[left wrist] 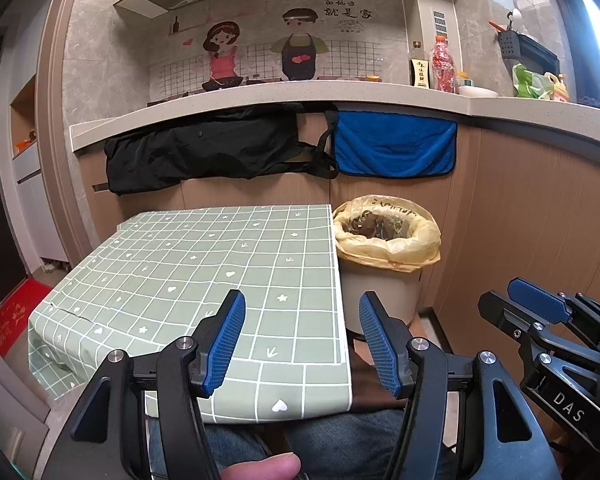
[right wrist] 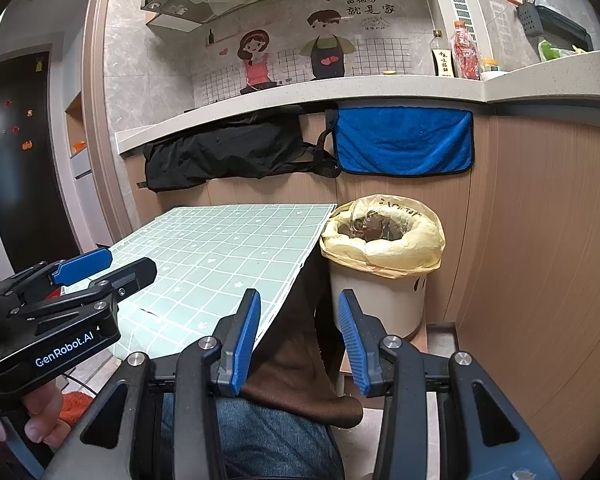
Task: Collect trash
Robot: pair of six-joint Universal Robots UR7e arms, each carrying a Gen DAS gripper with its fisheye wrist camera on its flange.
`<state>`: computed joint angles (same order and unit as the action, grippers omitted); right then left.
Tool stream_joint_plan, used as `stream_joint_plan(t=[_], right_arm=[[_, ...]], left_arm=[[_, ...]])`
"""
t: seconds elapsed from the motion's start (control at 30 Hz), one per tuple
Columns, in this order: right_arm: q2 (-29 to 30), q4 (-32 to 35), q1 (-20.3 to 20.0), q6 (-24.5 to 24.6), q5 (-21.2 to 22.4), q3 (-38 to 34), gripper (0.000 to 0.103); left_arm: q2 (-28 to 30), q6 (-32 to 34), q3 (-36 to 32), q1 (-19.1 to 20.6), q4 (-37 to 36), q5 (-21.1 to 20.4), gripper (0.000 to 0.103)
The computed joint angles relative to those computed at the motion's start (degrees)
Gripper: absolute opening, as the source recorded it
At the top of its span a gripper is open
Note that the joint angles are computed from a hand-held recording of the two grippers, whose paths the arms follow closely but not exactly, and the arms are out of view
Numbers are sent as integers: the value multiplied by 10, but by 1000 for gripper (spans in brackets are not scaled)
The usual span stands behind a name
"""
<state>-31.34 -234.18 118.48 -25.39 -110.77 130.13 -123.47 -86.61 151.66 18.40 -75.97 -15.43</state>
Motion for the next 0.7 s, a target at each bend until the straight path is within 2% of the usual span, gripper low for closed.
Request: stream_joint_plan(t=[0.7], right_arm=[[-2,-1,-3,-3,3,0,38]], left_arm=[[7,-8,0,-2,0,0,60]])
